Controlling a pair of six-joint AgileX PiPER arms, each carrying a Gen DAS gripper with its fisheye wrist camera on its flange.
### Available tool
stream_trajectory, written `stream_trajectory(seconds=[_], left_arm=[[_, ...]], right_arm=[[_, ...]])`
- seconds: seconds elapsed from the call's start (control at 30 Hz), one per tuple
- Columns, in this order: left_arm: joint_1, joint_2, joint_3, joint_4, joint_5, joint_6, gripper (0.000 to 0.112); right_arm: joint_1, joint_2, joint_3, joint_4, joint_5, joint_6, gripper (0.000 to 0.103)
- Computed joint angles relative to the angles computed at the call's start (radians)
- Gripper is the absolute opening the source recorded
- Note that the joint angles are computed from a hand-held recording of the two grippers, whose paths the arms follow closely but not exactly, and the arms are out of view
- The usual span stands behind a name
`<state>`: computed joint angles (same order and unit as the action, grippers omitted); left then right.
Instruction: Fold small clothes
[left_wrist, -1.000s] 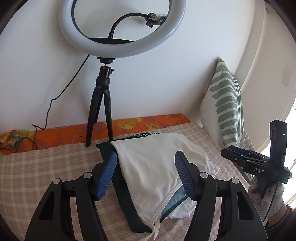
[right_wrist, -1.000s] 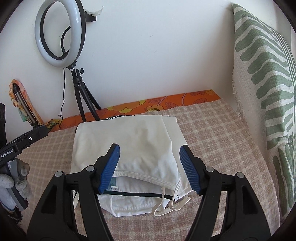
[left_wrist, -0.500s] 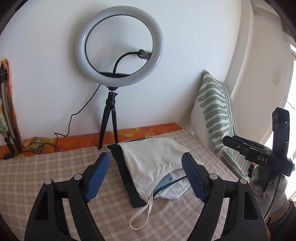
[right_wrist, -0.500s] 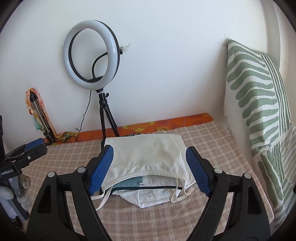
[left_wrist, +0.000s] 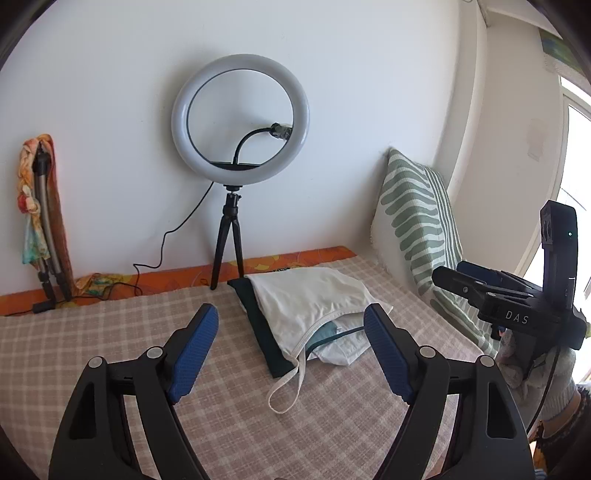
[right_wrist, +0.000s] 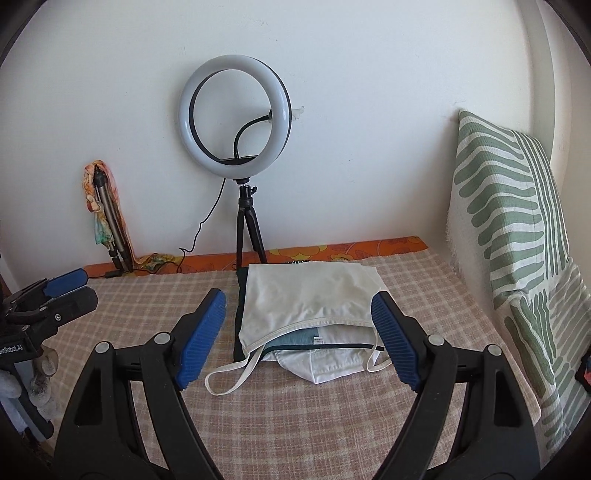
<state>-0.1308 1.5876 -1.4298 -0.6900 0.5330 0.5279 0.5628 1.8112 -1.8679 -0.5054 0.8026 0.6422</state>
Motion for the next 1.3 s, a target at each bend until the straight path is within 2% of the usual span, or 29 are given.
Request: stream_trajectory(seconds=[0.2,0.63,0.77,0.8,0.83,0.9,1.0,1.13,1.23,1.3], left_arm=[[0.009,-0.068,0.094,-0.036,-0.038,0.059,0.082],[0.046,-0.222,0.303,-0.205,-0.063,0.275,0.082],[0.045,-0.262,0.347,-0.225,-0.089,0.317,0.085],[0.043,-0.272,0.360,-0.229,-0.100,0.325,0.086],[0.040,-0.278,0.367,-0.224,-0.108,0.321,0.086],[0.025,-0.280,0.363,-0.153,-0.118,0.259,0.086],[0.000,-0.287,0.372,-0.051,-0.145,0.185,0.087],[-0.049,-0.291,0.384,0.208,-0.185,-0.077,0.093],[-0.054,-0.286,0.380,0.254,-0.172,-0.132,0.093],[-0.070,-0.292,0.389,0.354,-0.191,-0.232,0.094]], right_arm=[[0.056,-0.031,0.062,-0.089,0.002,0.117,0.084],[0.178,-0.067,0.176,-0.272,0.057,0.332,0.084],[0.208,-0.077,0.202,-0.333,0.079,0.398,0.084],[0.213,-0.079,0.206,-0.341,0.081,0.412,0.089],[0.220,-0.087,0.222,-0.363,0.076,0.440,0.098],[0.242,-0.100,0.254,-0.439,0.077,0.521,0.103],[0.270,-0.104,0.276,-0.510,0.091,0.573,0.103],[0.272,-0.101,0.293,-0.511,0.070,0.589,0.103],[0.276,-0.095,0.309,-0.532,0.077,0.611,0.103],[0.274,-0.097,0.321,-0.531,0.073,0.618,0.103]])
